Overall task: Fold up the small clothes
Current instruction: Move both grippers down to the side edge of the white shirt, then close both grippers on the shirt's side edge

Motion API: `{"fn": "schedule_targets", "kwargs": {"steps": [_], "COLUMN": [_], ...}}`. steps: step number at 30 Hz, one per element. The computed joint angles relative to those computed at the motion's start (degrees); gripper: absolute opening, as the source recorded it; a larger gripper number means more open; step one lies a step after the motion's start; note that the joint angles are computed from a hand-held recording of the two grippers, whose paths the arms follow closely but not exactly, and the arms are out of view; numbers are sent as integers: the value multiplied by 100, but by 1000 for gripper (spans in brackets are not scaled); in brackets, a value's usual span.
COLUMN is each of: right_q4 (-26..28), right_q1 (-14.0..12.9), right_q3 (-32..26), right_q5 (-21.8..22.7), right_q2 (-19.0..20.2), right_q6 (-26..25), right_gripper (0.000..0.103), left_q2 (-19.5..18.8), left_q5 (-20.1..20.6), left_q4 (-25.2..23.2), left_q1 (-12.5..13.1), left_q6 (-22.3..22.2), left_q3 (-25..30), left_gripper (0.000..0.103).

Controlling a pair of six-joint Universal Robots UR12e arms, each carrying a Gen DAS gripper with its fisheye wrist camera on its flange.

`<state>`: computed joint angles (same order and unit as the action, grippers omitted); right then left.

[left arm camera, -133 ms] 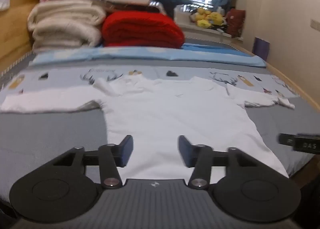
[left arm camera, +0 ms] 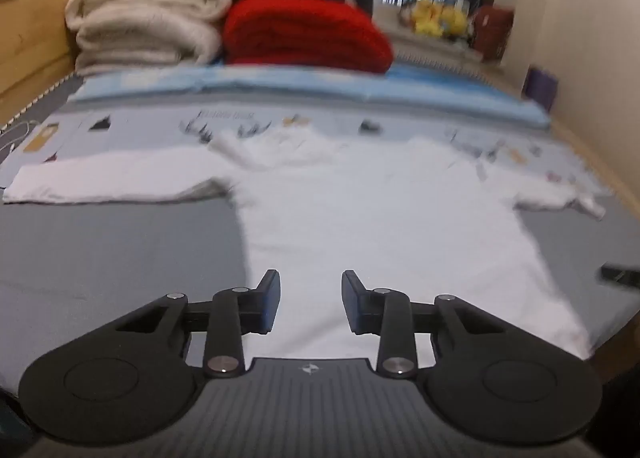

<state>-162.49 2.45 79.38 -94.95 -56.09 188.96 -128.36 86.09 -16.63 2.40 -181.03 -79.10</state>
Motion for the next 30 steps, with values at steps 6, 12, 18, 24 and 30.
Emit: {"fn": "schedule_targets", "kwargs": {"steps": [6,12,18,24,30], "right_q4": [898,2069,2549,980,1909], "right_q1": [-199,-333,-387,-558,-602], "right_q3": [-249,-494,-566,-6,-154], "right_q5": [47,171,244,1018,877], "right_q2": [132,290,341,83,107], "right_q6": [271,710,1130,1622,1716], "right_gripper": [43,49,42,0,4], "left_q2": [14,112,387,623,489], "left_q5": [-85,-174,-261,-225,-599], "left_q4": [-1048,-2657,-2338,-2210,-2820], "left_q1": [238,317,328,304,335], "left_q6": [-359,-827,-1026,-1115,-1452], "left_q3": [-221,-107,-416,-640,-425], "left_gripper": [38,37,4,5,14]}}
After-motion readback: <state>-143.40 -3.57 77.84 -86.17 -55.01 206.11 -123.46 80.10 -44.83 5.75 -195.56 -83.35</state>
